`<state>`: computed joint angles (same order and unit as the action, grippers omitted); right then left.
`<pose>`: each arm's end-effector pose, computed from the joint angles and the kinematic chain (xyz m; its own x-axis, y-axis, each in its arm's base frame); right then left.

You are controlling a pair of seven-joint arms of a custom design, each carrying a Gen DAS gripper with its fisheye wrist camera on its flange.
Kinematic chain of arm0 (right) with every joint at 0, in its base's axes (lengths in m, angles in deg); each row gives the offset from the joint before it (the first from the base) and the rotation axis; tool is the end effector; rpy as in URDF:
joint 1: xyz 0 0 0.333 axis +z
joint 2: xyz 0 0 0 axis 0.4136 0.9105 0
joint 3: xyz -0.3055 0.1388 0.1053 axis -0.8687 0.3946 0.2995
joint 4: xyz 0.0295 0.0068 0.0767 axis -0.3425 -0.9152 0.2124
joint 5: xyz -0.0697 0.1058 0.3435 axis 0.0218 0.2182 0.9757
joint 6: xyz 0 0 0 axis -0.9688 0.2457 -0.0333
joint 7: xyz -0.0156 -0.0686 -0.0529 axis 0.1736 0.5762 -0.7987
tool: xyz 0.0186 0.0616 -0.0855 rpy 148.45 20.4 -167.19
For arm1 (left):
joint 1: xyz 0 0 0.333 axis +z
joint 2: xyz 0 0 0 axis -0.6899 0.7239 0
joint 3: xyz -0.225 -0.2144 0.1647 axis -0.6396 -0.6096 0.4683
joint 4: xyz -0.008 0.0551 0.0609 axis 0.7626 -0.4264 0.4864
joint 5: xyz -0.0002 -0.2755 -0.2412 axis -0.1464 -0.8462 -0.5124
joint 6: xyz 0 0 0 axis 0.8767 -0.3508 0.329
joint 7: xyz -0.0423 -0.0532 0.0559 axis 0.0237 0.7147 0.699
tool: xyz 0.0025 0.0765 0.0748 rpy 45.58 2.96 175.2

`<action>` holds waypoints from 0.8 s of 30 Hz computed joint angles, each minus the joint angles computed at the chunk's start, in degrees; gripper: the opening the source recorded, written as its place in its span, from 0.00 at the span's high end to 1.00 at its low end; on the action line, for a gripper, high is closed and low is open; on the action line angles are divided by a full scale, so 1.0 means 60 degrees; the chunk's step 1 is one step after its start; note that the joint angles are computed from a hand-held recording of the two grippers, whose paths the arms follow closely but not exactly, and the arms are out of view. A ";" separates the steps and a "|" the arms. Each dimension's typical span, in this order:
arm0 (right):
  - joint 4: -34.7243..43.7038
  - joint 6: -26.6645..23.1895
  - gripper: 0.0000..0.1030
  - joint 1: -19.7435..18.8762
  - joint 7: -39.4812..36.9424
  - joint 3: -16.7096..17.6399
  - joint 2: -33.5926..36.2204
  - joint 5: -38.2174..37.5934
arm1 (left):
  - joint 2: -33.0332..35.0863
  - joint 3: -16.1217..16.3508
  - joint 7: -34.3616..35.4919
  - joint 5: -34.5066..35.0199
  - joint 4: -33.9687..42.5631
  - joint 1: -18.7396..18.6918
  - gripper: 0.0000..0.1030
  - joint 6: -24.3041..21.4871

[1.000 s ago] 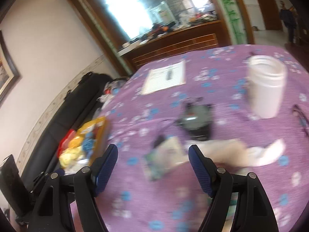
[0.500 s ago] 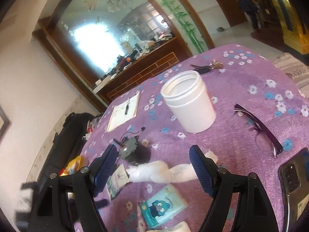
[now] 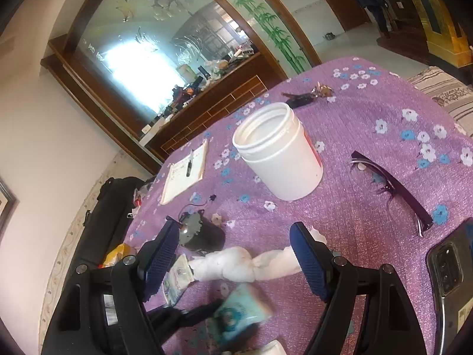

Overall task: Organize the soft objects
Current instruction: 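Grasp blue cartoon tissue pack with left gripper while right grasps white cloth roll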

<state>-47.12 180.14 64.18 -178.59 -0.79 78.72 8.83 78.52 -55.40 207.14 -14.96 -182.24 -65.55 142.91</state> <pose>0.3780 0.4372 0.4766 -0.4306 -0.6986 -0.5714 -0.3126 0.7094 -0.6317 0.4774 -0.4069 0.4309 -0.9368 -0.3497 0.0101 -0.2934 0.7696 -0.5672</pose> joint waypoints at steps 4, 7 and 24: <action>0.0182 0.0354 0.21 -0.0096 -0.0643 -0.0072 0.0239 0.0337 | -0.0668 -0.0316 0.1228 -0.1568 -0.0525 0.0774 0.52 -0.0320; 0.0576 0.0796 0.21 -0.0159 -0.1726 -0.0182 0.0678 0.0811 | -0.1201 -0.0135 0.2253 -0.2920 -0.0939 0.1079 0.52 -0.0435; 0.4316 -0.1799 0.52 0.1076 -0.9007 -0.1029 0.3616 0.4897 | -0.0768 0.0409 0.3423 -0.5439 -0.0879 0.1440 0.52 0.0760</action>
